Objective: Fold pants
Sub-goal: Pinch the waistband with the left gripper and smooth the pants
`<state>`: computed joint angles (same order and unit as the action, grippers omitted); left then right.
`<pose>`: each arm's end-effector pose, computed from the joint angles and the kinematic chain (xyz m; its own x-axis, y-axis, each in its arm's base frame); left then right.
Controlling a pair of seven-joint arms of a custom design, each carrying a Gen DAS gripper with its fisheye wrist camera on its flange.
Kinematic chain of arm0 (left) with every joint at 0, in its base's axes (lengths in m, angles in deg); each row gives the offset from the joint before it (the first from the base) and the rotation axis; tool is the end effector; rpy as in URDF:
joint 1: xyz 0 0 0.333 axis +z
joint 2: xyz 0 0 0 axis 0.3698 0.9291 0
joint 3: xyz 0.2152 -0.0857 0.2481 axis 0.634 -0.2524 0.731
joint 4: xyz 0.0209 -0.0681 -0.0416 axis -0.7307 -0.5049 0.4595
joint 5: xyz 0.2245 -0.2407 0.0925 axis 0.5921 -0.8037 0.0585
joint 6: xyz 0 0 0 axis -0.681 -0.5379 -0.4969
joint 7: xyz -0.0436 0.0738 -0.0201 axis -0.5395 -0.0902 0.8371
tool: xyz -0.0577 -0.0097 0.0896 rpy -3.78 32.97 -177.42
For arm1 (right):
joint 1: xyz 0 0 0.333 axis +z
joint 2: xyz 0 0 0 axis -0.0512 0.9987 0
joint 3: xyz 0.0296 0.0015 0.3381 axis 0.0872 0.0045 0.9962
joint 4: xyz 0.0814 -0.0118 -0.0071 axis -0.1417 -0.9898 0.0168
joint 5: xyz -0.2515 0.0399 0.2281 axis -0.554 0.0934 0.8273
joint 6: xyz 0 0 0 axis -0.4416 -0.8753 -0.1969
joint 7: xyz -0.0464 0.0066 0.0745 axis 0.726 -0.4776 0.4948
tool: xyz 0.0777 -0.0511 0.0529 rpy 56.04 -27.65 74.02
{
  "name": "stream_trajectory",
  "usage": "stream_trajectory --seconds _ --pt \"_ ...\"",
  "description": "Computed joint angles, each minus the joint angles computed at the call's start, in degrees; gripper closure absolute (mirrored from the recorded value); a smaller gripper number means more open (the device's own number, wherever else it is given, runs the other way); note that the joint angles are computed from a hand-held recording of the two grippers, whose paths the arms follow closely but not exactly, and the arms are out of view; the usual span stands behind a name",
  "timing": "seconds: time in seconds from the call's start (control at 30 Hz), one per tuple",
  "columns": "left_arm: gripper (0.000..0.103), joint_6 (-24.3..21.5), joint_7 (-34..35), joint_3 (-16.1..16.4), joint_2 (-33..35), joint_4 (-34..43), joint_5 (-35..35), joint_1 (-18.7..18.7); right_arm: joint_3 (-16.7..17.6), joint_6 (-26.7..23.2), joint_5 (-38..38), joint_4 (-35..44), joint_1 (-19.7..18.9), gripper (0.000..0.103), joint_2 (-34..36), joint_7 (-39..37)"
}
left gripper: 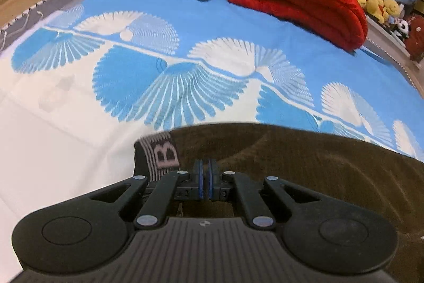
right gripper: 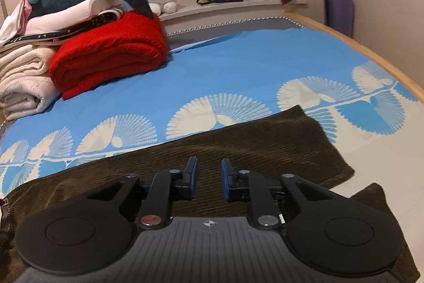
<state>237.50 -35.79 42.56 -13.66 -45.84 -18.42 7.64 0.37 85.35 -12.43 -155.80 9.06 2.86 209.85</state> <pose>0.6527 -0.1894 0.4038 0.2932 -0.9469 0.1320 -0.7307 -0.3110 -0.6078 0.5775 0.0608 0.5222 -0.1889 -0.9739 -0.1258 -0.6151 0.2172 -0.7580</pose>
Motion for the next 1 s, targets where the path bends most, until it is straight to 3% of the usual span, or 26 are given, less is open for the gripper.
stream_trajectory --seconds 0.1,0.2,0.23,0.27,0.33,0.4,0.5,0.57,0.63,0.7,0.73,0.77,0.87,1.0 --pt "0.099 -1.7 -3.17 2.54 2.97 4.04 3.09 -2.5 1.29 -0.76 3.86 1.11 -0.69 0.083 1.31 -4.19" --pt "0.085 -3.95 -2.42 2.32 6.48 8.87 3.26 -2.71 2.15 -2.24 8.29 2.44 -0.92 0.083 2.67 -8.25" --pt "0.071 -4.24 -2.74 2.74 7.69 10.4 3.68 -3.08 2.16 -2.34 9.43 2.66 -0.83 0.083 2.97 -9.41" --pt "0.046 -5.07 -2.38 2.77 8.84 11.97 3.6 -3.19 1.75 -2.47 9.83 2.93 -0.38 0.083 3.24 -9.92" --pt "0.026 -10.62 2.16 1.59 12.26 17.5 1.73 -3.09 1.02 -2.41 10.51 3.16 0.34 0.083 3.62 -10.73" --pt "0.022 -12.28 3.03 3.12 15.11 21.19 3.56 -4.72 0.96 -3.12 12.08 3.47 0.51 0.083 4.02 -12.12" --pt "0.019 -16.96 10.82 2.81 19.67 28.35 4.27 -5.49 0.61 -4.33 13.35 4.37 0.86 0.083 4.82 -14.11" --pt "0.019 -17.12 14.77 2.54 21.07 30.15 4.24 -5.32 0.19 -4.76 13.51 4.84 1.12 0.083 5.23 -15.07" --pt "0.023 -15.97 18.11 1.43 21.48 30.28 2.57 -4.08 -0.41 -5.16 13.35 5.17 1.38 0.083 5.52 -15.56" --pt "0.046 -12.6 21.43 -1.08 20.83 28.83 -0.9 -1.43 -0.79 -5.7 13.55 5.47 1.49 0.083 5.77 -15.49" --pt "0.072 -11.62 23.31 -2.08 20.74 28.58 -2.67 -0.56 -0.9 -5.94 13.7 5.63 1.47 0.083 5.87 -15.46" --pt "0.084 -11.46 25.37 -2.52 20.66 28.68 -3.84 -0.32 -1.07 -6.1 13.65 5.68 1.53 0.083 5.91 -15.33" --pt "0.097 -13.08 28.38 -0.17 20.27 29.18 -2.95 -2.93 -1.5 -6.44 12.83 5.71 1.96 0.083 5.87 -14.72" --pt "0.1 -11.03 25.85 2.19 16.23 23.99 -0.49 -4.97 -2.06 -6.82 10.46 5.36 2.56 0.083 5.39 -13.61"
